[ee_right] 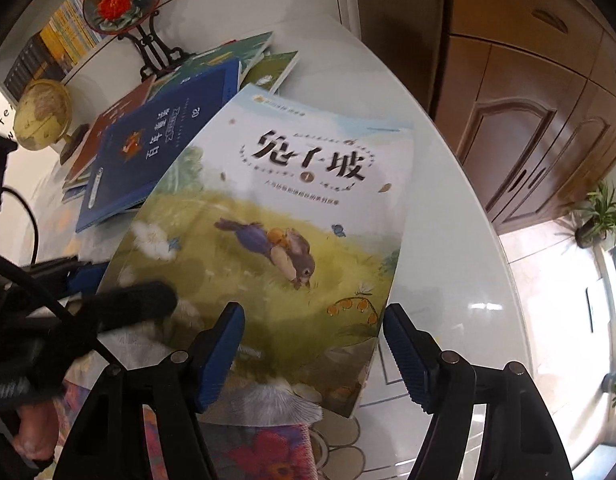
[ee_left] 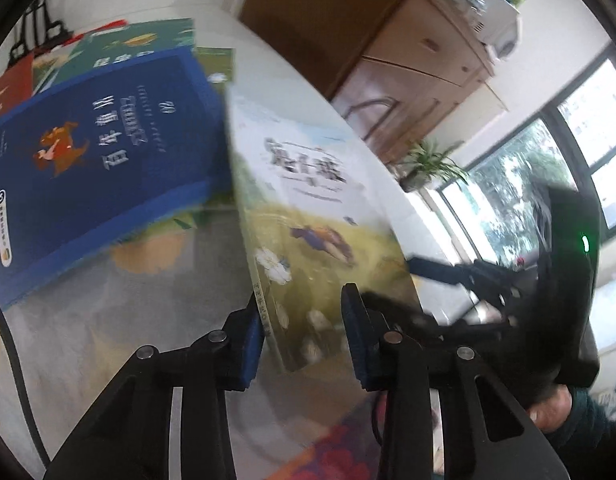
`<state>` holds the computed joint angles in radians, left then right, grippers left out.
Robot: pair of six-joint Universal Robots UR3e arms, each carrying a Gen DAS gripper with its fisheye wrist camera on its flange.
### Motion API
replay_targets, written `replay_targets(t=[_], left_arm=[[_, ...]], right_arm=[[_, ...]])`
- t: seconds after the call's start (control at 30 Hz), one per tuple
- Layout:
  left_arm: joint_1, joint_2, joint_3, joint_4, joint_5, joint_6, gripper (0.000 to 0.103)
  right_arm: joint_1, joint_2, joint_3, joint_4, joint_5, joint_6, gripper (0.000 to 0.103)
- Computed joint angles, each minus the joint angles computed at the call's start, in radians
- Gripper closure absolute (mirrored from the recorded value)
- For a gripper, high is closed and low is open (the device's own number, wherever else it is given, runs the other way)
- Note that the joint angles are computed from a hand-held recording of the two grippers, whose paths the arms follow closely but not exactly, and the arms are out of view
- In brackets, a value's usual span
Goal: Organize books
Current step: 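Close the left tool on the edge of the white rabbit-cover book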
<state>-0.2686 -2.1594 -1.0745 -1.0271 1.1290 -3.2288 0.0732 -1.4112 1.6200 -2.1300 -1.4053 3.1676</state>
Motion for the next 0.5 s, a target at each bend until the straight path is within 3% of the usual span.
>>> replay_targets(t=[0.13, 0.3, 0.5], left_arm=[[0.027, -0.051, 0.062, -0.021, 0.006, -0.022, 0.08], [0.054, -0.068, 0.057, -0.007, -0.06, -0.06, 0.08], [0.026, -0.085, 0.091, -0.04, -0.028, -0.028, 0.08]], right_arm=[[-0.004, 0.032, -0.002, 0.0, 0.022, 0.038, 0.032], [-0.062, 0.02, 0.043, -0.011, 0.102, 0.078, 0.032], [-0.09, 0.066, -0.011, -0.005, 0.092, 0.096, 0.031]])
